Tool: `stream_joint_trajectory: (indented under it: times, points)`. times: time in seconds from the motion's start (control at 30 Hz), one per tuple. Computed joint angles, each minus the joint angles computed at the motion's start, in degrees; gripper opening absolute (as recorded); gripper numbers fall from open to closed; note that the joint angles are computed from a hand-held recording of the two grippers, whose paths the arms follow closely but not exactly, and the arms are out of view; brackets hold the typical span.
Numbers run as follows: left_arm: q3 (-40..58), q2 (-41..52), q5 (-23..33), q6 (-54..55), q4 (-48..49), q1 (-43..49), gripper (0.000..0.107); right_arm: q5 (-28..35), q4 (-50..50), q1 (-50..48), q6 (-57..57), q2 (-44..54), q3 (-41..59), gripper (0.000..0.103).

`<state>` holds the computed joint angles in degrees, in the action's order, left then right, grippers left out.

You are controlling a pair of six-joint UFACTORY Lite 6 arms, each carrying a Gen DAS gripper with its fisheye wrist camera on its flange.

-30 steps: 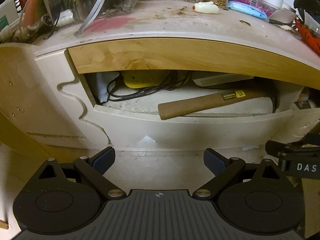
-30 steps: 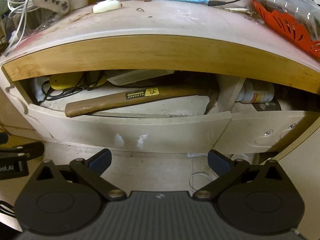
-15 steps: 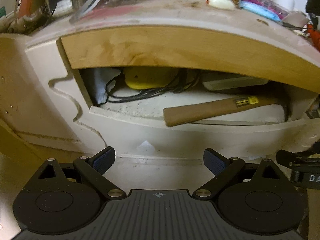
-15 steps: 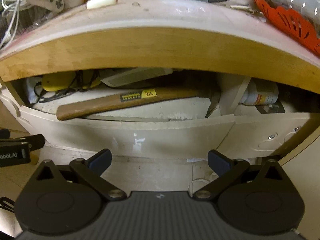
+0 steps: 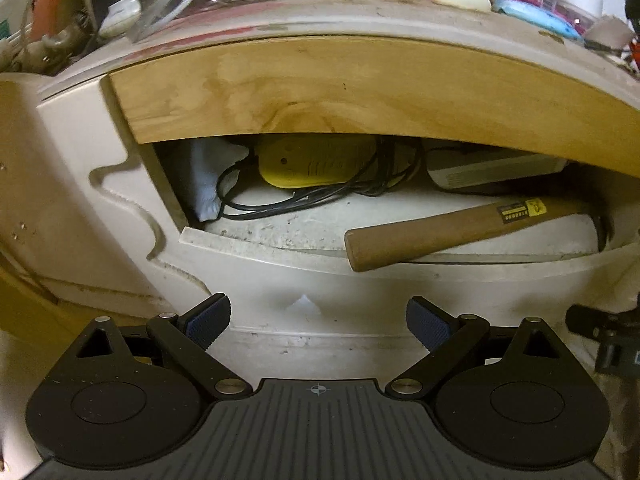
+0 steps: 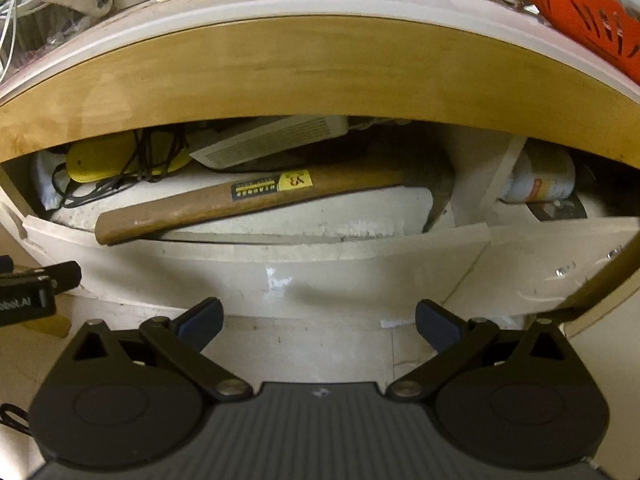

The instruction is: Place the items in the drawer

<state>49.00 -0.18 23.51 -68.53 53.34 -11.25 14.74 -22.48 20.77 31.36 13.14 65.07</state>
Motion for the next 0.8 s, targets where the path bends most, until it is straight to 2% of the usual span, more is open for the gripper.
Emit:
stream_joint_trajectory:
  times: [0.2,0.37,0.8]
  points:
    - [1.01,3.05,-1.4,-0.6,1.11,1.34,0.097,-0.92,-3.25,-0.02,1.9,3.73,2.7,0.103]
    - [1.85,5.87,-3.78,-3.51,5.73,3.02,0.097,-1.36,-6.04,0.0,3.3,6.77,5.27,0.103]
    - [4.56,10.78,-6.07,-4.65,10.25,4.96,0.097,-1.6,-6.04,-1.0,1.08,13.37,11.6,0.103]
